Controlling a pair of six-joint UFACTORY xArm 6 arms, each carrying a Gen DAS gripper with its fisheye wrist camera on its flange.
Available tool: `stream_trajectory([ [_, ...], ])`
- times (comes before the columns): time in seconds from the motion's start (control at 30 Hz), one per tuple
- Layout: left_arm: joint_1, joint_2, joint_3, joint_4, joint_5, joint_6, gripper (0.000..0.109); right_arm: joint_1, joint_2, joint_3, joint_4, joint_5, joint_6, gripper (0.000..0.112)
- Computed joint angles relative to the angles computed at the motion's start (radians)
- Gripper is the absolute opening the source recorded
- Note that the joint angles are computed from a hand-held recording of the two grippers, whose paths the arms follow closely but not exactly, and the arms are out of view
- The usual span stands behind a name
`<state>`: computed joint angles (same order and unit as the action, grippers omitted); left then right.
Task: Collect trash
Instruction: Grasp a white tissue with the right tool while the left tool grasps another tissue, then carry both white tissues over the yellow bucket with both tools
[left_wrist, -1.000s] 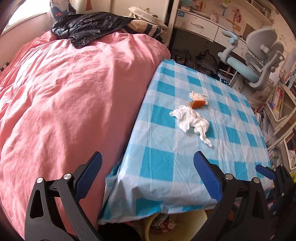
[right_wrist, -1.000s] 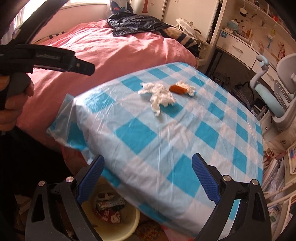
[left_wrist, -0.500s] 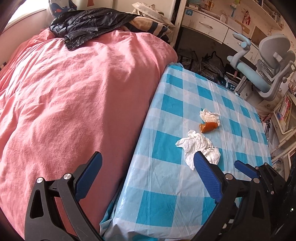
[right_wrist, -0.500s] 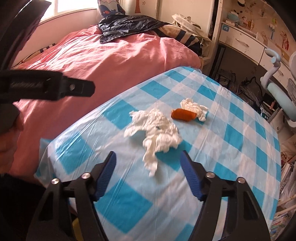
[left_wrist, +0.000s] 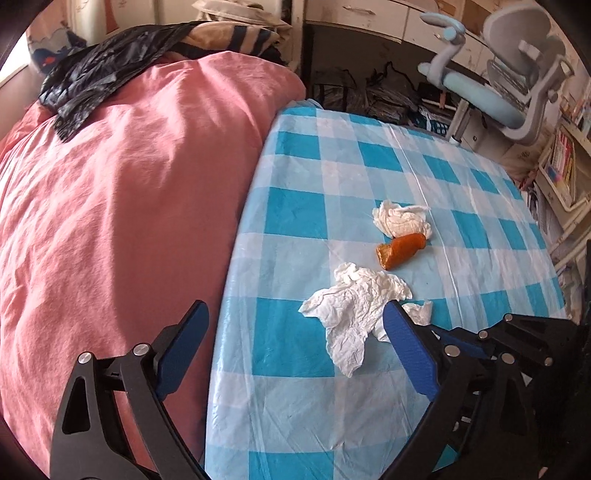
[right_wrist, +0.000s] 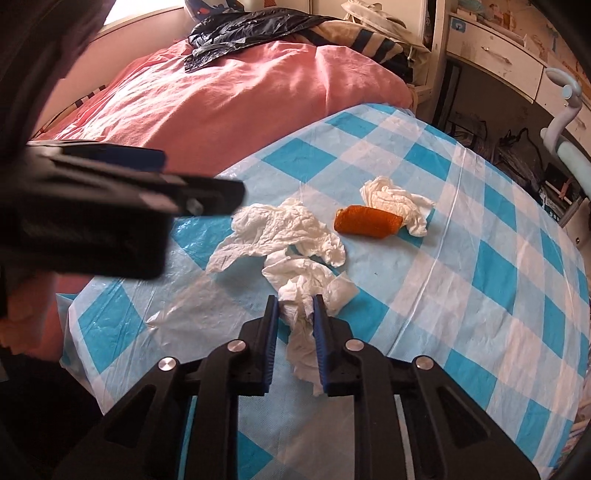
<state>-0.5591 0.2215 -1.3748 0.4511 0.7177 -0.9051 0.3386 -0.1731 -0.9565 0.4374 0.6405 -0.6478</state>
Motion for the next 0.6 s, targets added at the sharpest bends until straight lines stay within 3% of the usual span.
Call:
stream_trajectory([
  [0.07, -0.001, 0.034, -0.022, -0.031, -0.013, 0.052, 0.083, 0.000, -0.003, -0.001, 0.009, 0.011, -0.018, 0.016],
  [0.1, 0.000, 0.046, -0.028, -0.047, -0.018, 0.075, 0.073, -0.001, -0.011, 0.004, 0.011, 0.021, -0.029, 0.016],
  [0.17, 0.001, 0.068, -0.043, -0.083, -0.015, 0.114, 0.054, 0.002, -0.019, 0.015, -0.003, 0.023, -0.040, 0.016],
  [0.23, 0.004, 0.070, -0.035, -0.126, -0.023, 0.141, 0.022, -0.004, -0.034, 0.027, -0.008, 0.031, -0.047, 0.015],
  [0.33, 0.005, 0.035, 0.008, -0.124, -0.063, 0.134, 0.010, -0.025, -0.073, 0.057, -0.017, 0.047, -0.050, 0.015],
  [0.43, 0.000, -0.011, 0.057, -0.098, -0.093, 0.108, 0.005, -0.047, -0.122, 0.091, -0.030, 0.061, -0.046, 0.015],
  [0.6, -0.018, -0.079, 0.129, -0.091, -0.134, 0.090, 0.004, -0.080, -0.221, 0.151, -0.051, 0.093, -0.052, 0.015],
])
